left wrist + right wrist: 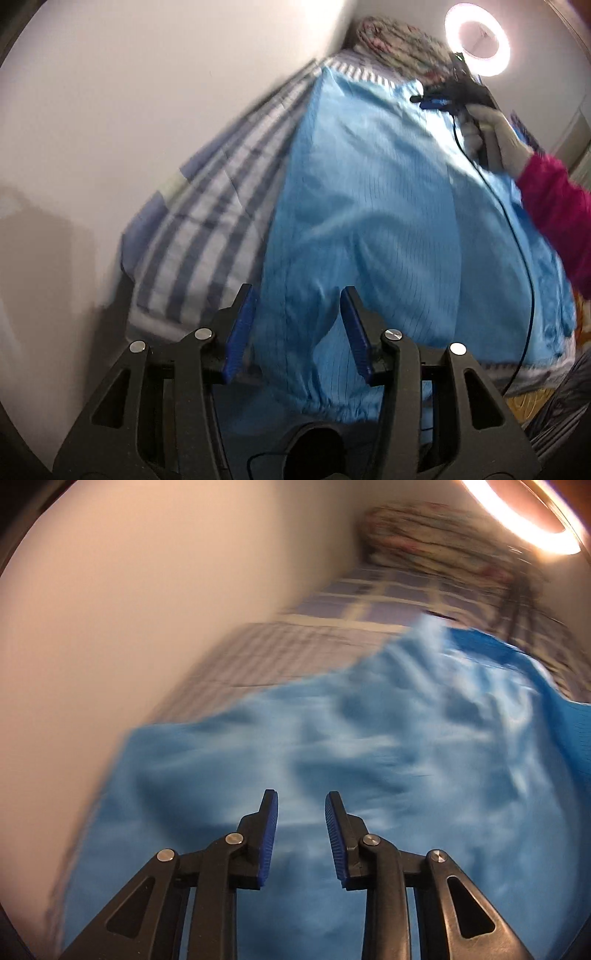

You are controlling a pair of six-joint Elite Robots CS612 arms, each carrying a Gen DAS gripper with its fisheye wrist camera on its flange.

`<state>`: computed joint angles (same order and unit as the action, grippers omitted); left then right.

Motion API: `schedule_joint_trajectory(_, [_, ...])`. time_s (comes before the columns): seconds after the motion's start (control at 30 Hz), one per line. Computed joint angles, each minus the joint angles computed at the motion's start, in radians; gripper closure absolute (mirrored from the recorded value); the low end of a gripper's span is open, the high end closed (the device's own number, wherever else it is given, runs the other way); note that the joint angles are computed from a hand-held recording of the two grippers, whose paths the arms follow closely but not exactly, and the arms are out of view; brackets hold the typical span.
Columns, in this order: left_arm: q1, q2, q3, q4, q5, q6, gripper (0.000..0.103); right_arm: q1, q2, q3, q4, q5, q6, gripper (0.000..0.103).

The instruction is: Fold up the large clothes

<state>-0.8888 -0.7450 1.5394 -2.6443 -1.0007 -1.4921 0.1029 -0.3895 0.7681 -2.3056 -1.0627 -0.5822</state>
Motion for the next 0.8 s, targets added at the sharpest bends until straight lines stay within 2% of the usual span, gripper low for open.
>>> schedule_joint_trajectory(0.07, [0.008,-0.005,0.009,-0.035,0.009,-0.001,0.054,0.013,-0.027,0.049,0.014,-0.004,-0.069,0.075])
schedule_joint_trajectory(0.17, [0.027,0.006,0.014,-0.117,0.000,0.035,0.054,0.024,-0.026,0.060,0.082,-0.007,-0.110,0.075])
schedule_joint_trajectory(0.2, [0.035,0.009,0.015,-0.144,-0.012,0.044,0.050,0.026,-0.027,0.070,0.086,-0.021,-0.121,0.075])
schedule_joint_trajectory(0.27, [0.049,0.018,0.017,-0.173,-0.042,0.031,0.050,0.032,-0.027,0.094,0.050,-0.053,-0.132,0.075])
schedule_joint_trajectory(0.33, [0.062,0.029,0.029,-0.231,-0.079,0.006,0.050,0.033,-0.028,0.102,0.023,-0.052,-0.140,0.075])
schedule_joint_trajectory(0.43, [0.068,0.041,0.026,-0.269,-0.097,0.005,0.050,0.034,-0.033,0.092,0.058,-0.059,-0.120,0.075])
schedule_joint_trajectory(0.5, [0.070,0.045,0.018,-0.268,-0.098,0.025,0.050,0.027,-0.045,0.097,0.100,-0.014,-0.115,0.073])
schedule_joint_trajectory(0.53, [0.072,0.049,0.014,-0.282,-0.100,0.041,0.054,0.024,-0.051,0.101,0.116,0.002,-0.127,0.073])
schedule_joint_trajectory(0.6, [0.075,0.056,0.004,-0.296,-0.119,0.070,0.088,0.028,-0.062,0.124,0.109,-0.017,-0.152,0.073])
schedule_joint_trajectory(0.63, [0.078,0.062,-0.007,-0.296,-0.126,0.092,0.095,0.032,-0.060,0.122,0.116,-0.046,-0.161,0.073])
schedule_joint_trajectory(0.73, [0.065,0.068,-0.047,-0.238,-0.066,0.174,0.101,0.035,-0.046,0.092,0.151,-0.054,-0.134,0.072])
schedule_joint_trajectory(0.8, [0.057,0.066,-0.066,-0.208,-0.025,0.231,0.101,0.033,-0.044,0.062,0.222,-0.019,-0.100,0.064])
